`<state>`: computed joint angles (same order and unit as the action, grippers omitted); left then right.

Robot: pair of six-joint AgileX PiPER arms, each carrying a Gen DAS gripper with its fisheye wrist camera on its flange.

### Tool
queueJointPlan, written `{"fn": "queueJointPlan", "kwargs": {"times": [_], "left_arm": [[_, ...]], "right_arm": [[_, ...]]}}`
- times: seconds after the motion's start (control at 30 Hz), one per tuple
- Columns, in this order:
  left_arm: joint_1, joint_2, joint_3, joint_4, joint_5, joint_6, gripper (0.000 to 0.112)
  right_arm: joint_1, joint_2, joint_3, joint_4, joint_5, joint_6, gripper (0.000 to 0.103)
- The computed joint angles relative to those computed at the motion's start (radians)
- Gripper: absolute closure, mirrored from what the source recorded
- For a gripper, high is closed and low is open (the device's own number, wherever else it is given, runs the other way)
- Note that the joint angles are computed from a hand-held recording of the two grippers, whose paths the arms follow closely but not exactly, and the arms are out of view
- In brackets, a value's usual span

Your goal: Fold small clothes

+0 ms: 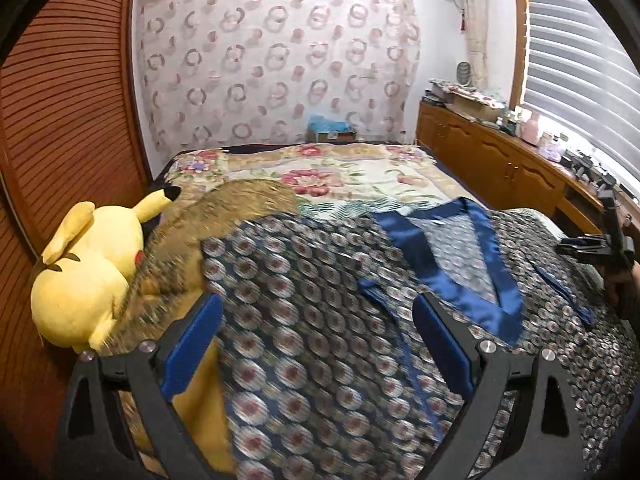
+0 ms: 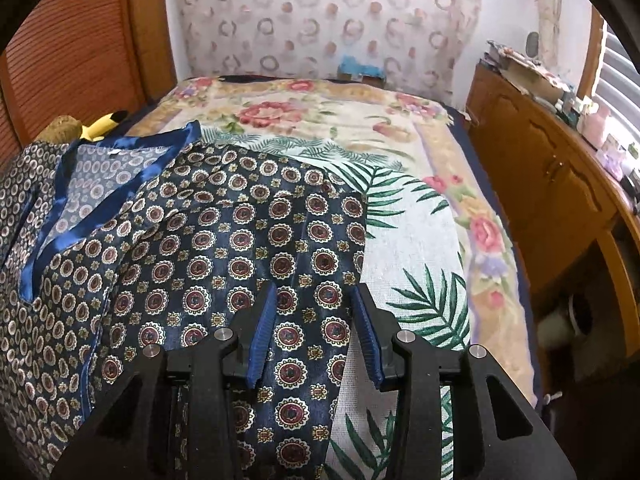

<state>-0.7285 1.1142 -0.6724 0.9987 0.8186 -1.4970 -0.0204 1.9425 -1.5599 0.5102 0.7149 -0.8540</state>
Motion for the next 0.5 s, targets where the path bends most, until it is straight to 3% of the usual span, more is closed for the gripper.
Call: {"fn": "queueJointPlan", "kwargs": {"times": [0.13, 0.27, 0.5], "left_arm": [[0.158, -0.002, -0.005, -0.061, -0.079, 0.141, 0.017], [0.275, -0.007, -0.002, -0.126, -0.151, 0.257, 0.02], [0.486, 0.016, -0.021, -0.389, -0.322, 0.573, 0.045]], "right_arm": [[-0.025, 0.03, -0.049, 0.029, 0.054, -0.003, 0.061], [-0.02, 0.023, -0.041, 0.017, 0.043, 0.0, 0.061], [-0.019, 0.022, -0.039, 0.017, 0.043, 0.0, 0.061]]}}
